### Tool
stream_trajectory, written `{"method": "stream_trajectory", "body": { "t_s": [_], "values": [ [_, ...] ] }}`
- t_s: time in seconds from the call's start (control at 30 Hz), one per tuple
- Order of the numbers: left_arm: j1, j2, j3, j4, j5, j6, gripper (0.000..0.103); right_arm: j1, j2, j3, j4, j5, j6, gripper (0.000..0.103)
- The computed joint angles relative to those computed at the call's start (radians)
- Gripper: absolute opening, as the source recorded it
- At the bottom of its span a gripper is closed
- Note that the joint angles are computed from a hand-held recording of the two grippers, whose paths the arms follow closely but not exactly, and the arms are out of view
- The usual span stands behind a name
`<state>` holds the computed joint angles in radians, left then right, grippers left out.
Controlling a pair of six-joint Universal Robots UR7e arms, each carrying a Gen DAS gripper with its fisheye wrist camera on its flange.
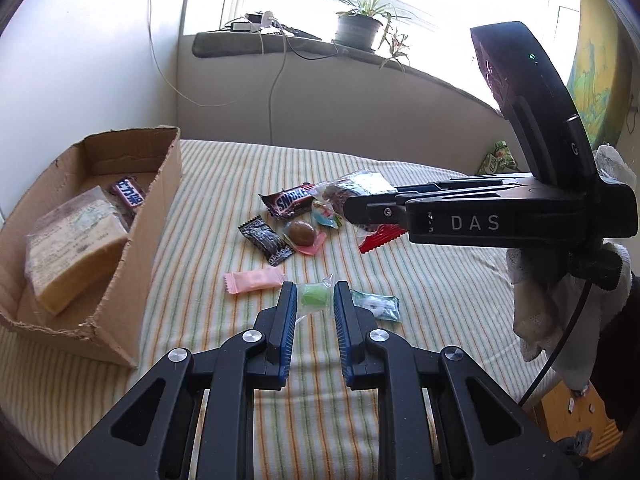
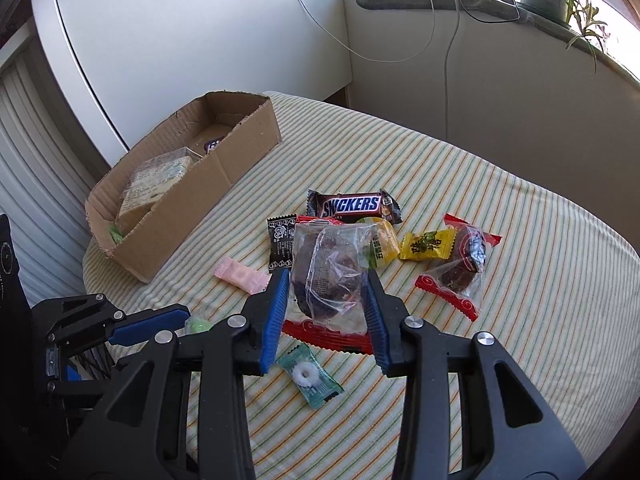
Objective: Organize snacks
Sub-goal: 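Close the right gripper on the clear bag of brown sweets with red strip, then carry the clear bag in the right gripper while the left carries the green candy to the box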
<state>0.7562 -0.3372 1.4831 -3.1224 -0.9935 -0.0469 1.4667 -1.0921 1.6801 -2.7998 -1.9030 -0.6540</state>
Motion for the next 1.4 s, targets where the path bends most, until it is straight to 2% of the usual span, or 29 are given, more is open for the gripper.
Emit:
{"method": "stream_trajectory", "body": {
  "t_s": [0.67, 1.4],
  "values": [
    [0.049, -0.100, 0.078, -0.141, 0.143, 0.037, 0.017, 0.113, 0.156, -0.156, 0.038, 0.022, -0.024, 0.039],
    [0.089, -0.143, 0.109, -0.187, 0.181, 0.037, 0.017, 0.171, 0.307, -0.302, 0.108, 0.009, -0.040, 0.039]
  ]
}}
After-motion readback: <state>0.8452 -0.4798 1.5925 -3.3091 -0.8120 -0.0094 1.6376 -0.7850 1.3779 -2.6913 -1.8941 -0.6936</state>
